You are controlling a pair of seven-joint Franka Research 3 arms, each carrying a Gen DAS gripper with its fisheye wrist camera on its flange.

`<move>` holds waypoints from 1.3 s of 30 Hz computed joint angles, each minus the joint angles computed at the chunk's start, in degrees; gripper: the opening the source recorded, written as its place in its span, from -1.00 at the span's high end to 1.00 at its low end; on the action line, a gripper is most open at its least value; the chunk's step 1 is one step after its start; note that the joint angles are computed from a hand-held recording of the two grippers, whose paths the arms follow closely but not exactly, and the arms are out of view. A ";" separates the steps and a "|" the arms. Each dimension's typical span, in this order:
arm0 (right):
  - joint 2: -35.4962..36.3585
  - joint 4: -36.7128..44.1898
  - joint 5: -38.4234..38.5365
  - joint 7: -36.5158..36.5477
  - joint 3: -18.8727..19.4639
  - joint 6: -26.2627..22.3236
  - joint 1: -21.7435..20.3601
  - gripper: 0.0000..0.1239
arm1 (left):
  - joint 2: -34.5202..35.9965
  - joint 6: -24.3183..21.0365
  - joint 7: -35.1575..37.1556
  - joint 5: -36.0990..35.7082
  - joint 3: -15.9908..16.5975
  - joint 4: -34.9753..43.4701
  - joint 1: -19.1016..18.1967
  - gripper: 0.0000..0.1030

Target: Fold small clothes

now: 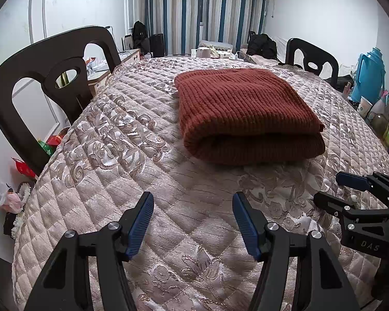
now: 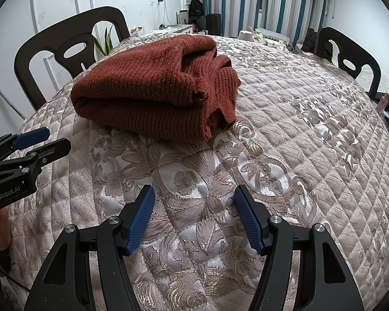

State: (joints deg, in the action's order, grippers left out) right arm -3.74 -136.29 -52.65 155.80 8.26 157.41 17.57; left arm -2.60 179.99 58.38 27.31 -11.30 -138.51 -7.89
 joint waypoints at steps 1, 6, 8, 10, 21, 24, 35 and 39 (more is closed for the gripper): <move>0.00 0.00 0.00 0.00 0.00 0.00 0.00 -0.04 | 0.00 0.10 -0.42 0.50 -0.07 0.01 0.16 -0.28; 0.00 0.00 0.00 0.00 -0.01 0.00 0.01 -0.04 | -0.09 0.27 -4.08 4.92 -0.52 0.27 1.15 -0.28; 0.00 0.00 0.00 0.00 -0.01 0.00 0.01 -0.04 | -0.24 0.18 -6.56 7.73 -0.90 0.38 1.83 -0.28; 0.00 0.00 0.00 0.00 -0.01 0.00 0.01 -0.04 | -0.31 0.01 -7.79 8.97 -0.94 0.45 2.02 -0.28; 0.01 0.01 -0.01 0.00 -0.02 0.01 0.01 -0.04 | -0.57 -0.02 -11.97 13.35 -0.95 0.69 2.63 -0.27; 0.02 0.01 -0.03 0.01 -0.02 0.02 0.00 -0.04 | -0.82 0.06 -13.88 15.01 -1.18 0.77 3.18 -0.28; 0.01 0.00 -0.05 0.04 -0.02 0.03 0.01 -0.04 | -0.89 -0.17 -24.32 25.83 -1.53 1.95 4.69 -0.28; 0.01 0.00 -0.05 0.04 -0.02 0.03 0.01 -0.04 | -0.80 -0.57 -25.00 26.71 -1.22 2.13 4.27 -0.28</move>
State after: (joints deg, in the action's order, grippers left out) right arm -3.73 -136.30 -52.70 155.84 8.23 157.44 17.58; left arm -3.41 179.42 33.38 54.02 -12.52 -136.38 -3.62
